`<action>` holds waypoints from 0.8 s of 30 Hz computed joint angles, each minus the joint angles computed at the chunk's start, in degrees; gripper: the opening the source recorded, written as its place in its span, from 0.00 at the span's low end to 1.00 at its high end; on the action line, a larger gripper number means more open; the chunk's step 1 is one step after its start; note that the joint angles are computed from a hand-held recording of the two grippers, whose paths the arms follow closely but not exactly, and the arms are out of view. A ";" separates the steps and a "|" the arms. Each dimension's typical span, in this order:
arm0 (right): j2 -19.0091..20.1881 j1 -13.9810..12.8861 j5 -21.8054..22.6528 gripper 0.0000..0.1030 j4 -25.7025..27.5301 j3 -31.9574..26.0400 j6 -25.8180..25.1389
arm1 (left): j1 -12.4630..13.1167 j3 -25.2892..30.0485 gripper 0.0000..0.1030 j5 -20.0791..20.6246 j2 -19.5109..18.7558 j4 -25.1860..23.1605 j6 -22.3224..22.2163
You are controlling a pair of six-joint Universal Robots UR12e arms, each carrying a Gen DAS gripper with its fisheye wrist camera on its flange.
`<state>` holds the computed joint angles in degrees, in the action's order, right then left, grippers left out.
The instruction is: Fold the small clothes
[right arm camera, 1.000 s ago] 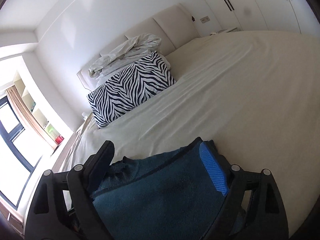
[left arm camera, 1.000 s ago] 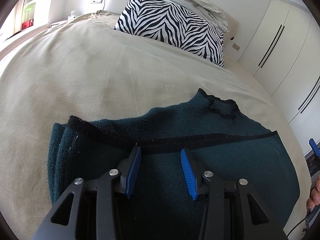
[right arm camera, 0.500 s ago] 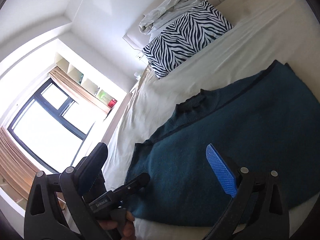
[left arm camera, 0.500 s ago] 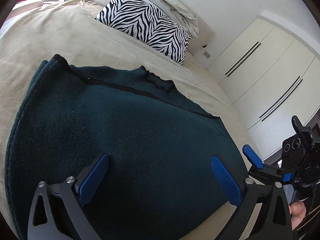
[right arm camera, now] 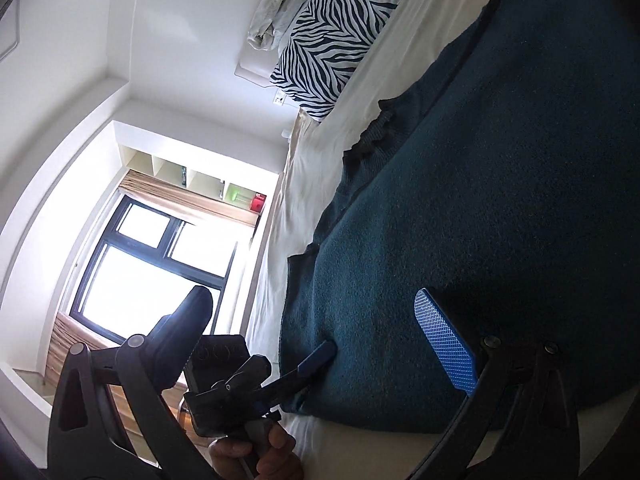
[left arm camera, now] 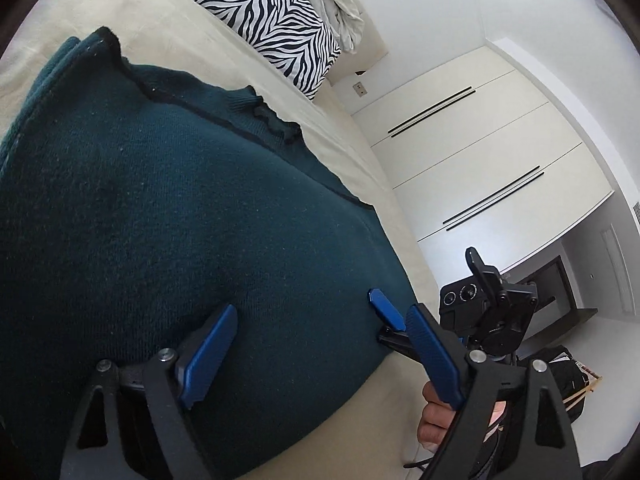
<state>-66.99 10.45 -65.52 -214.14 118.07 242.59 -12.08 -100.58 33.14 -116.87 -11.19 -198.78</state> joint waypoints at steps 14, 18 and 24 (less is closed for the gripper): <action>-5.17 -4.39 -5.61 1.00 -1.43 6.55 1.09 | 6.03 -6.78 0.76 5.63 5.86 -1.23 1.06; -8.53 -5.21 -8.88 1.00 1.57 9.09 -0.46 | 6.85 -9.07 0.88 10.82 9.17 1.19 0.28; -10.77 -4.76 -8.61 1.00 6.20 8.36 -4.38 | 6.32 -7.22 0.90 12.79 9.08 -1.38 -0.21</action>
<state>-77.76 5.70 -74.13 -207.94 126.43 238.21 -5.75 -107.80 45.93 -107.79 -12.57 -198.99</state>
